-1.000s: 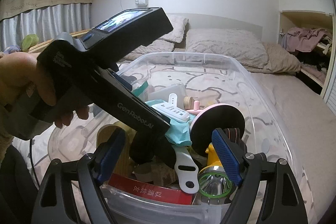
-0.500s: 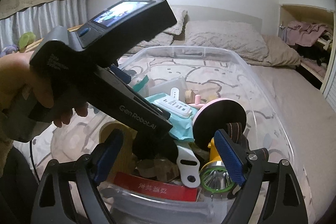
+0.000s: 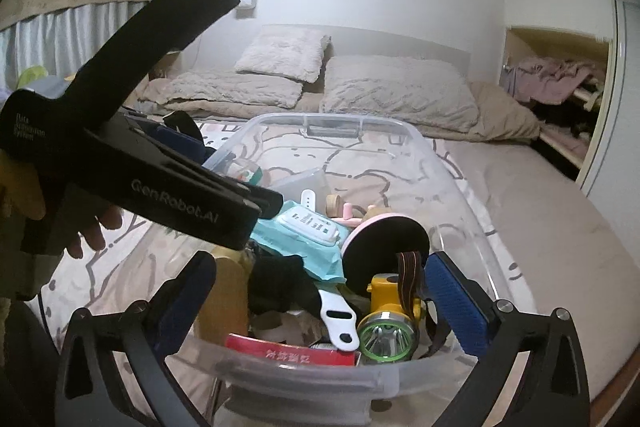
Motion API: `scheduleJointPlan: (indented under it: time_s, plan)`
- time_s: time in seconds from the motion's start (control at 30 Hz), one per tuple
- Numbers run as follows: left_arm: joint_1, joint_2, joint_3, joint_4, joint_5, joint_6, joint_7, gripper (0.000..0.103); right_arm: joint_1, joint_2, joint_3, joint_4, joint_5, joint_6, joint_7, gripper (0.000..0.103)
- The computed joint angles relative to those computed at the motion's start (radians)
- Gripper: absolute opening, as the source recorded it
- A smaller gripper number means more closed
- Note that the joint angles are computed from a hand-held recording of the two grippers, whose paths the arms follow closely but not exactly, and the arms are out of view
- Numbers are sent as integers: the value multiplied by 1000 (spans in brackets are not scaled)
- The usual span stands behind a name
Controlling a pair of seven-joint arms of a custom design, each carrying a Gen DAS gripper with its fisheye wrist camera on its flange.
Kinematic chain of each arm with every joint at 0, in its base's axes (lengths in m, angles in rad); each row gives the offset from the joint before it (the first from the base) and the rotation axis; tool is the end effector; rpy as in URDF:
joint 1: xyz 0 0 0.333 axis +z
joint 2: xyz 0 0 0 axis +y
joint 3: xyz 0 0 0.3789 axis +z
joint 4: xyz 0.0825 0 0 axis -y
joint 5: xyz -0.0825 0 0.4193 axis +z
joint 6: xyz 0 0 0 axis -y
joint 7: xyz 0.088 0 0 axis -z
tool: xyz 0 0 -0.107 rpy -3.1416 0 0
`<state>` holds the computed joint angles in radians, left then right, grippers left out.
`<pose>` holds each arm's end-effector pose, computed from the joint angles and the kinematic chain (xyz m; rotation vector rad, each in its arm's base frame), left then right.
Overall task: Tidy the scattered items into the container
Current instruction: 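Open the left tool to drop the blue wipes pack into the box, then withdraw both tools from the box toward the items on the bed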
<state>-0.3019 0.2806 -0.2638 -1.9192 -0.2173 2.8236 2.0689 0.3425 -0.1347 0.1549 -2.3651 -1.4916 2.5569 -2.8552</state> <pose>0.6086 -0.3542 0.4632 -0.9712 2.5600 -0.8388 0.4517 0.2633 0.4431 -1.5298 1.7767 -1.0434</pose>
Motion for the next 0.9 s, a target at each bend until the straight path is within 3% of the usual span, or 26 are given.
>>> scheduleJointPlan:
  time_s: [0.33,0.47,0.7,0.9]
  plan:
    - [116,-79,-103,-110,-317,106,270,103,28,-5,25,11,50,-82,-23,103]
    - [151,-107,-126,-131,-489,108,418,103,36,-4,30,16,62,-102,-16,103]
    - [160,-165,-122,-176,-817,132,725,103,56,-4,44,24,74,-147,6,103]
    - [130,-213,-68,-204,-1041,109,941,103,76,-4,54,28,78,-178,25,103]
